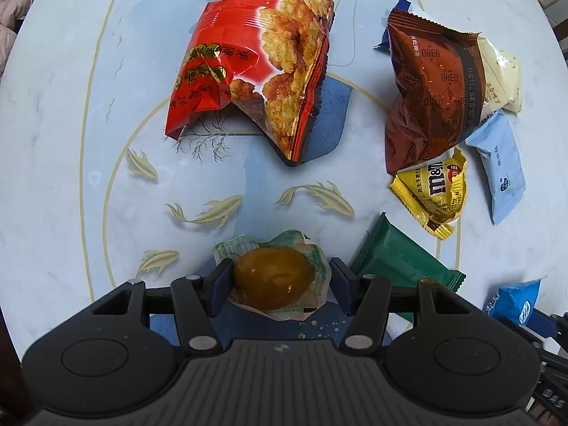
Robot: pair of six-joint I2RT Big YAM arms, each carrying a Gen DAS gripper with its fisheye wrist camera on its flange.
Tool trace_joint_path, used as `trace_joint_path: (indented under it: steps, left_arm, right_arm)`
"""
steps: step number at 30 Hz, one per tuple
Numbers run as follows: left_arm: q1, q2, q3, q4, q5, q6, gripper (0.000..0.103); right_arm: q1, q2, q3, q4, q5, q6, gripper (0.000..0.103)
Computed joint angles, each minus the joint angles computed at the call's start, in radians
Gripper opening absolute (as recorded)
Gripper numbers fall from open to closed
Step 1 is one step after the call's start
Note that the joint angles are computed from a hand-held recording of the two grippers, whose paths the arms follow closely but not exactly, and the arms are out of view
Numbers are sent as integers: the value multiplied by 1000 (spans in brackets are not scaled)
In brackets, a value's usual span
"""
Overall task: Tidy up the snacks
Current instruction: 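Carry the amber candy and blue cookie packet over the white box with both tools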
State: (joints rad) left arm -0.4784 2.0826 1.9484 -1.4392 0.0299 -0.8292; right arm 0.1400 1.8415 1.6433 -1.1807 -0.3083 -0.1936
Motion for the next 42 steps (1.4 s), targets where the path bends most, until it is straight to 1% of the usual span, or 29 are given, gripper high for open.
trace_joint_path:
  steps: [4,7,8,10,13,17,22,26,28,33,35,38,42]
  left_arm:
    - [-1,-1,1,2,-2,-4,57]
    - [0,-11,-11,11,1,-10,57]
    - [0,-15,-18,17,4,-13,57]
    - [3,-27,-38,34,11,-22,57]
    - [6,-54,-76,60,15,-43,57]
    - [8,-114,-146,109,4,-75,57]
    - [8,-203,-207,150,-23,-134,57]
    - [-7,-278,-240,169,-57,-160,57]
    - [-19,-311,-250,177,-72,-161,57]
    - [-65,-390,-269,154,-127,-149,57]
    - [-87,-429,-295,159,-150,-141,57]
    - [-119,-485,-338,155,-172,-131,57]
    - [-159,-549,-396,155,-180,-119,57]
  right_arm:
    - [29,-21,-40,50,73,-28,42]
    - [35,-41,-72,87,86,-52,41]
    - [35,-44,-75,89,84,-60,40]
    - [33,-47,-76,90,83,-70,34]
    - [22,-52,-73,99,63,-53,31]
    - [0,-66,-58,85,6,-41,31]
    - [-12,-107,-41,55,-49,-72,31]
    - [-12,-156,-43,27,-88,-104,31]
    - [-14,-189,-55,21,-103,-111,31]
    - [-9,-284,-101,1,-137,-116,31]
    - [0,-319,-122,-11,-144,-118,31]
    - [20,-376,-165,-16,-140,-114,31]
    - [53,-441,-225,-18,-131,-100,31]
